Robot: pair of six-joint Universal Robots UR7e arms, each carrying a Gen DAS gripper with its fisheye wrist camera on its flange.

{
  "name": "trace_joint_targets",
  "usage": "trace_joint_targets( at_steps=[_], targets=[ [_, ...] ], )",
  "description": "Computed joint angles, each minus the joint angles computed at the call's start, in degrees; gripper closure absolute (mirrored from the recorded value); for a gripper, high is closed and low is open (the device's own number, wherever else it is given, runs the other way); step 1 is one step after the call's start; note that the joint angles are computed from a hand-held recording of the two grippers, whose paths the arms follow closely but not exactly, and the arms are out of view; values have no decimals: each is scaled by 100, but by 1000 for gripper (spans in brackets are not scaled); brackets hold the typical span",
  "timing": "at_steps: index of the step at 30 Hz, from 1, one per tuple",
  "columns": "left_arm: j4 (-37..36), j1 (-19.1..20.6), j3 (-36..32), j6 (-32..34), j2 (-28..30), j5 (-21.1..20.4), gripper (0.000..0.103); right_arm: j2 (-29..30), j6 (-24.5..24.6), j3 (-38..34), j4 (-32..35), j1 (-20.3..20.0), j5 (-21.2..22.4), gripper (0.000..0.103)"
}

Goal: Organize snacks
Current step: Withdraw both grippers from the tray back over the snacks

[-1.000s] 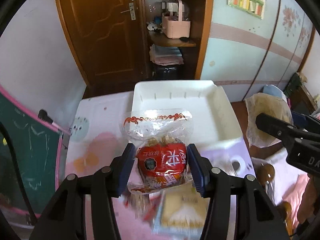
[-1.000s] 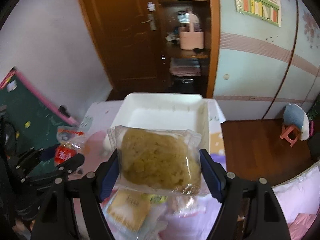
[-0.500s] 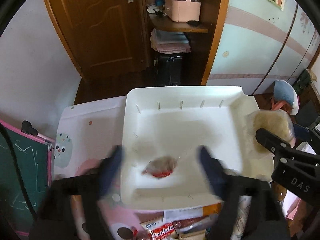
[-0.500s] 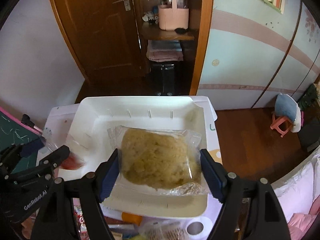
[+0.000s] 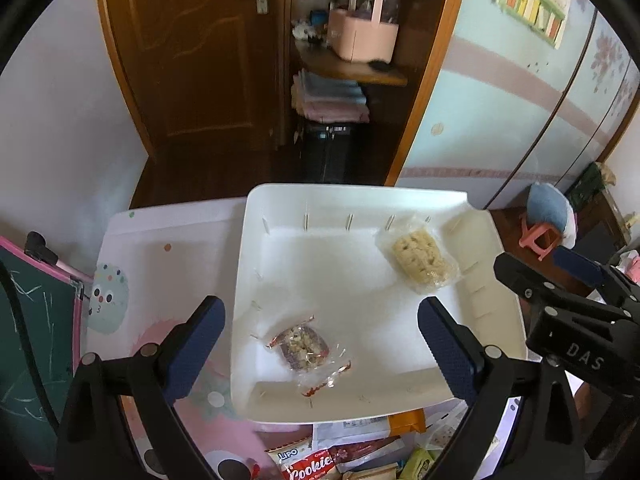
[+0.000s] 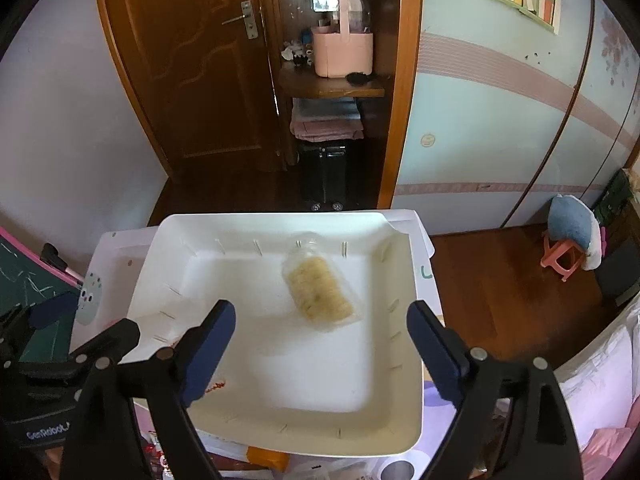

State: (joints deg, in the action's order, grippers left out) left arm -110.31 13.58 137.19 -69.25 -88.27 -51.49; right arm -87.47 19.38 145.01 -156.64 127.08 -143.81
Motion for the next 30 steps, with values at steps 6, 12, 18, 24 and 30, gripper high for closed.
trace_joint_targets(
  at_steps=[6, 12, 18, 24, 30],
  targets=[
    [492, -437, -69, -238, -147, 75, 6, -203, 233, -33, 365, 330, -21, 15],
    [991, -907, -117, -606, -330, 54, 6, -416, 684, -134, 1069, 734, -115, 15],
    [1562, -1453, -186, -1069, -576, -19, 6, -708, 1292, -249, 1914, 1188, -129, 15],
    [2207, -2007, -329, -1608, -783, -301, 6, -888, 1888, -419, 2855, 1725, -156, 15],
    [2793, -2561, -500, -2034, -897, -652, 6, -1081, 2485, -585, 3675, 2200, 111, 15]
  ],
)
